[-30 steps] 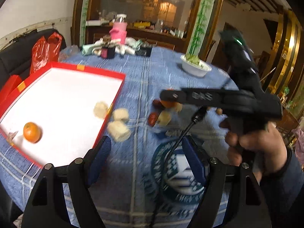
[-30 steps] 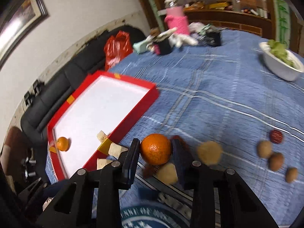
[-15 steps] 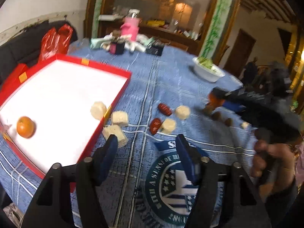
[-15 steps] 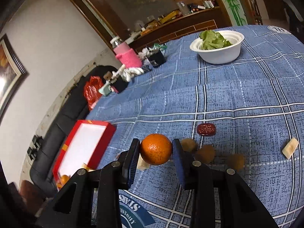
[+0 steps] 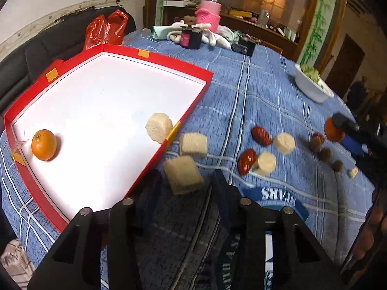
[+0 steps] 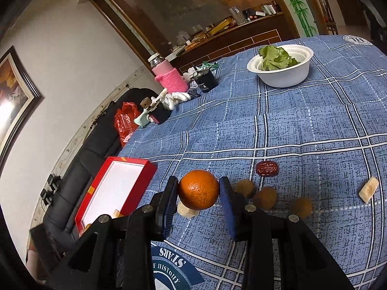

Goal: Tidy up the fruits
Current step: 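Grasp a cream cube beside the tray with the left tool, then lift the cream cube with the left tool while the right tool holds the orange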

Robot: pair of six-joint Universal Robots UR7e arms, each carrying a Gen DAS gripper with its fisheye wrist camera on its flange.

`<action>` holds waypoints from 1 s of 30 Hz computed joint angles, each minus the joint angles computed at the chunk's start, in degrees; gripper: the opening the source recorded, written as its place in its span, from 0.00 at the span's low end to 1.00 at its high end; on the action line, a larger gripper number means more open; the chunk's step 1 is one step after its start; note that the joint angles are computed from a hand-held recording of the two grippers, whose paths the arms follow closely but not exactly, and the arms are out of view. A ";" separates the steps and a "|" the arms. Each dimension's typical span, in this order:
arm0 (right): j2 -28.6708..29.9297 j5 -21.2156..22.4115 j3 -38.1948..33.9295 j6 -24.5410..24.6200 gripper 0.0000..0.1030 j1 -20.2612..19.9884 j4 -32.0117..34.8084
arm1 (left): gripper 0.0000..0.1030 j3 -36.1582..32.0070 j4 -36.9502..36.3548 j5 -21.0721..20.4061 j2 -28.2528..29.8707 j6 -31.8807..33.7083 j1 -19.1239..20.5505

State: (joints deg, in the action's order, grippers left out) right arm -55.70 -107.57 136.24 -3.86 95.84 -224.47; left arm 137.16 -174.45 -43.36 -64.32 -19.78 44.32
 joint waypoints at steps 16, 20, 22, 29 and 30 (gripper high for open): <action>2.56 -8.23 -2.04 -2.65 0.35 4.41 -0.42 | 0.27 2.40 -0.20 -1.30 -4.29 3.86 -3.31; 4.40 -16.02 -2.03 -4.56 0.35 9.72 -1.96 | 0.27 2.40 0.56 -1.63 -4.40 5.05 -3.80; 5.70 -20.93 -1.62 -5.30 0.35 12.95 -2.98 | 0.27 2.75 0.42 -1.86 -4.69 5.73 -4.24; 7.80 -28.93 -0.03 -4.14 0.34 18.93 -2.62 | 0.27 4.24 1.33 -3.41 -7.51 6.56 -5.05; 8.31 -29.65 0.09 -3.93 0.34 19.43 -2.67 | 0.27 4.40 1.59 -3.52 -7.93 6.66 -4.99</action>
